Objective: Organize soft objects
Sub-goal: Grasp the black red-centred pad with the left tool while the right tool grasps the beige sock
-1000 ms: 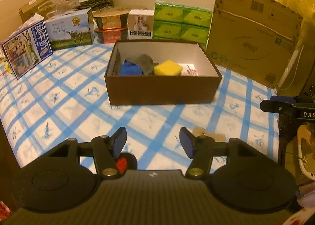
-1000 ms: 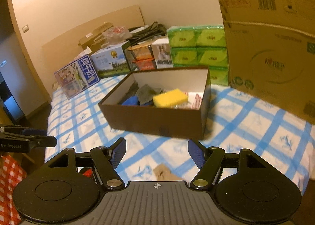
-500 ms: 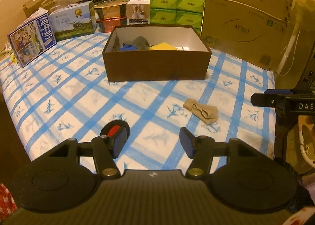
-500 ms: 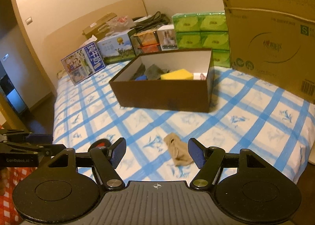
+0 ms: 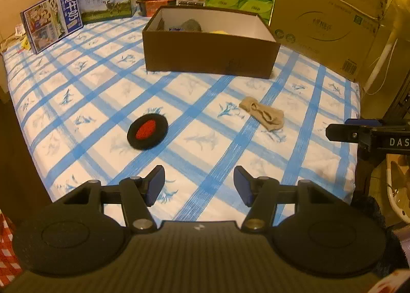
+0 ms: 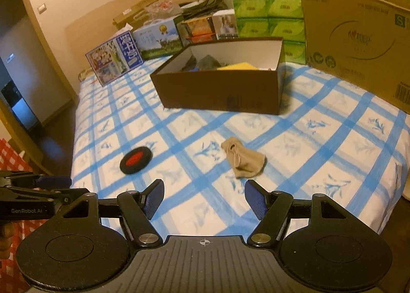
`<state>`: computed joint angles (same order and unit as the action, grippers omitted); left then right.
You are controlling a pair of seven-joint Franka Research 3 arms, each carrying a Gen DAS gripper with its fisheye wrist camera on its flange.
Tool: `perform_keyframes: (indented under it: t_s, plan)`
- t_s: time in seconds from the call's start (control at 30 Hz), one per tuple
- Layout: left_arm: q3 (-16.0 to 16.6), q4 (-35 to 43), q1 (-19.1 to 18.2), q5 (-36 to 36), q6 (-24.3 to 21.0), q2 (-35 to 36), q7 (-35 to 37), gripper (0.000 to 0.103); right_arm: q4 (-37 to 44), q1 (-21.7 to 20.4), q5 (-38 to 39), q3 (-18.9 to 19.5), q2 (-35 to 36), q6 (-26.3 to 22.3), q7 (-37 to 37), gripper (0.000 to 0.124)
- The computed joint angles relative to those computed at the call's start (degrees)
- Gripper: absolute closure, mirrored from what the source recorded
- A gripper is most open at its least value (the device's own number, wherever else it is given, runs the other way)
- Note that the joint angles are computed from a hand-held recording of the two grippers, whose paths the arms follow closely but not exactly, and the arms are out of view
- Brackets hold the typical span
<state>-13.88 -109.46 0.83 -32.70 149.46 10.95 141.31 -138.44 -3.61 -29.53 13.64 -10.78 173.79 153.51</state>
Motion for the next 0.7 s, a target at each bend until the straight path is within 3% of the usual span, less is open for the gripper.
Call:
perform_keyframes:
  t_s: [0.4, 0.7]
  plan:
    - [-0.1, -0.5, -0.3, 4.3, 2.0, 1.4, -4.4, 0.046, 0.2, 4.7, 5.4, -2.7, 2.8, -0.9, -4.7, 0.054]
    - [-1.3, 1.2, 0.0, 7.3, 2.6, 4.4, -5.9, 0.046, 1.9, 7.9, 4.6, -5.7, 5.9, -2.5, -6.2, 0.054]
